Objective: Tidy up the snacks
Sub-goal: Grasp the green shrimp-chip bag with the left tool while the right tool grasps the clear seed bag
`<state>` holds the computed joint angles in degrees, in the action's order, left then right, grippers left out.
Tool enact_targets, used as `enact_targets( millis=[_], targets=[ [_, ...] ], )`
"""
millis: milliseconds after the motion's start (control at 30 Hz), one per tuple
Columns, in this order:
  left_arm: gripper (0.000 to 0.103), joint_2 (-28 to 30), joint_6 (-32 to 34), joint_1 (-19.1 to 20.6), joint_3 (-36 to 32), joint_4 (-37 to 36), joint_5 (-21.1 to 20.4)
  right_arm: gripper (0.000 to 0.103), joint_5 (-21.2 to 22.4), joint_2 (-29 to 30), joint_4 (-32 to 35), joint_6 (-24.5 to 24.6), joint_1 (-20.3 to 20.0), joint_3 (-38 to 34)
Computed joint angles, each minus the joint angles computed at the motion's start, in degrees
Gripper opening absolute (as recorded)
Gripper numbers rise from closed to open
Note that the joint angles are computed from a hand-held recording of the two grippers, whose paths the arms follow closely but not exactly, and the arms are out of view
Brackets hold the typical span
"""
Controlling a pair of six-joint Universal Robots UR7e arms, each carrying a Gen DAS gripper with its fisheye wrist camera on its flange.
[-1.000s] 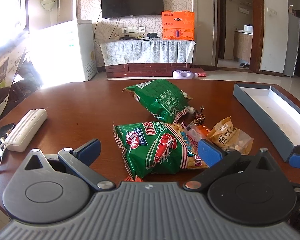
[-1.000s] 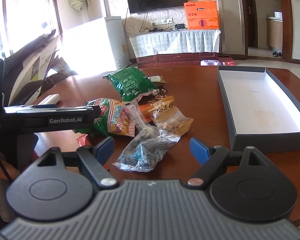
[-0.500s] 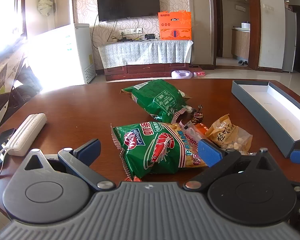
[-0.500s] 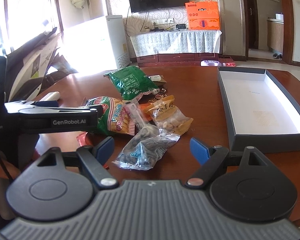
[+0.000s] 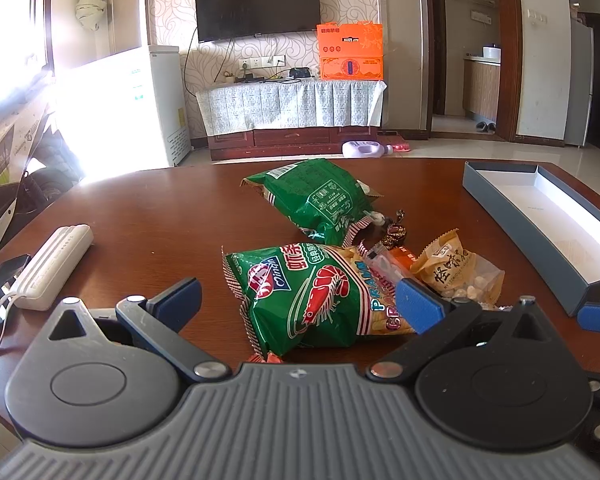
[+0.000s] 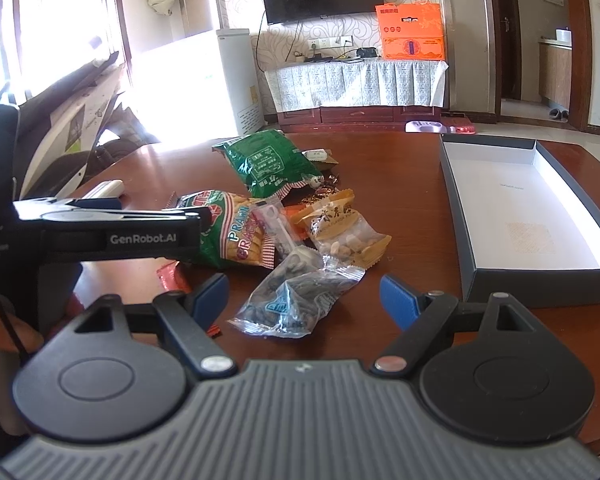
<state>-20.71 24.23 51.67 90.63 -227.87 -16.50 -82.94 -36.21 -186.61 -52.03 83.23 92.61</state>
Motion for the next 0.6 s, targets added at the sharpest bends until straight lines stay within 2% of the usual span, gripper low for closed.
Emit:
enact_targets(
  millis=[233, 467, 600],
  targets=[
    [0.103, -1.88, -6.46, 1.07, 2.17, 5.68, -2.17, 0.084, -1.28, 0.48, 1.95, -0.83, 0.42, -0.80],
    [0.103, -5.90, -23.00, 3.88, 4.65, 21.92, -5.16, 0.084, -4.94, 2.31, 6.13, 0.60, 1.16, -4.30],
    [0.103, -6.40, -25.86, 5.24, 3.86, 25.98, -6.15, 0.084, -6.94, 3.90, 7.99, 1.87, 1.70, -6.69]
  ],
)
